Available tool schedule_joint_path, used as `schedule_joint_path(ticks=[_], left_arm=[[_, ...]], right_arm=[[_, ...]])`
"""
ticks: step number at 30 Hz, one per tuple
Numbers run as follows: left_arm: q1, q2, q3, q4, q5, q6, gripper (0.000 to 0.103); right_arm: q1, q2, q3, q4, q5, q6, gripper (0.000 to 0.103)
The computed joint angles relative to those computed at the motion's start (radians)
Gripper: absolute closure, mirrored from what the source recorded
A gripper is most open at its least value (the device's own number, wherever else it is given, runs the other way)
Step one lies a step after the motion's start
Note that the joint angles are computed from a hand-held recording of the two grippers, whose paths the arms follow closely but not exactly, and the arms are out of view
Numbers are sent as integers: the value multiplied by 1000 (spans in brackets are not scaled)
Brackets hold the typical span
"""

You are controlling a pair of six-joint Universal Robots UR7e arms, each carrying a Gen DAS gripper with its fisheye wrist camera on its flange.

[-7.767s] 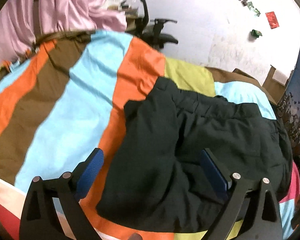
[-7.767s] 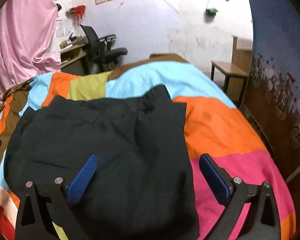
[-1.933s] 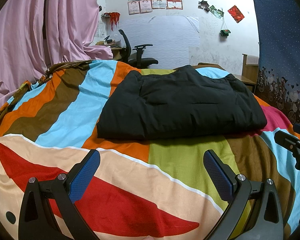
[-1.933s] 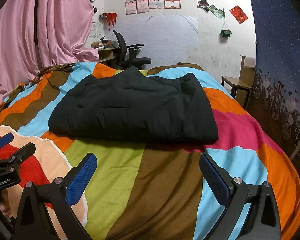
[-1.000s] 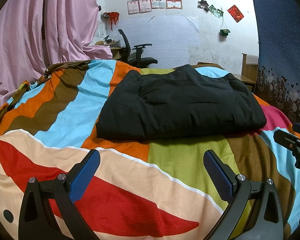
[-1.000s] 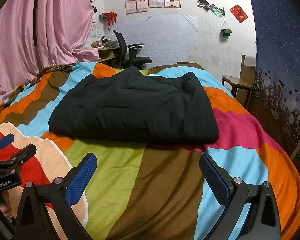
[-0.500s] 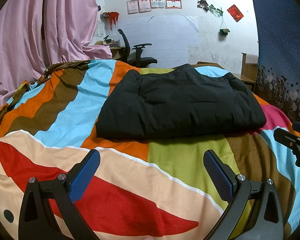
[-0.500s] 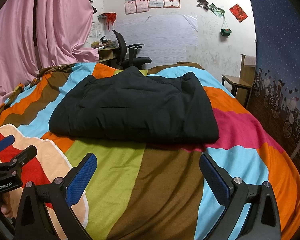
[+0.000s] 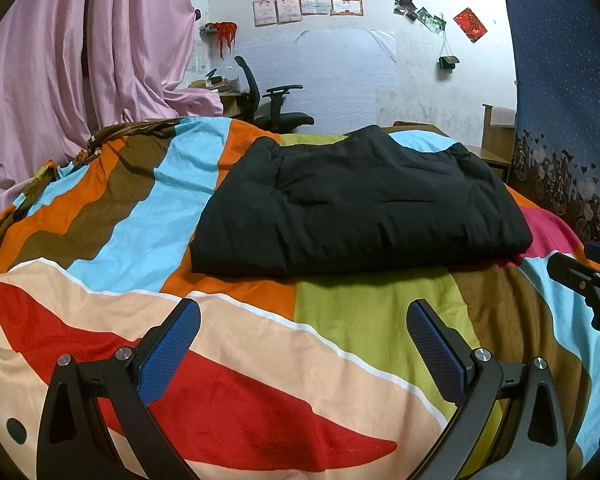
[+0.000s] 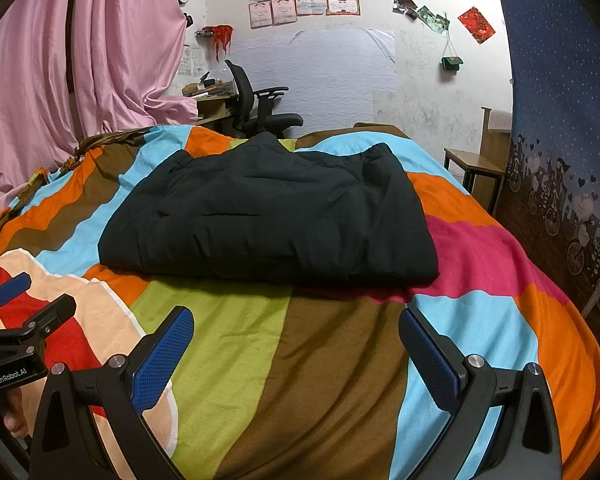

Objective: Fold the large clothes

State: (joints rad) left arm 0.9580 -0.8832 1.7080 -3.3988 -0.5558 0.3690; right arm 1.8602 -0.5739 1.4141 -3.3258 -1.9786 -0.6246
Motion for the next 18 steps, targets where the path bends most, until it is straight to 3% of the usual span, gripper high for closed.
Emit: schedule_joint_path(ticks=[9,18], left_arm=[[2,-6,9,20,-9,-18,2],[-9,18,12,-55,26,46,2]], right_arm=[[-1,-1,0,3,1,4,0],[0,-1,-1,6,0,5,0]])
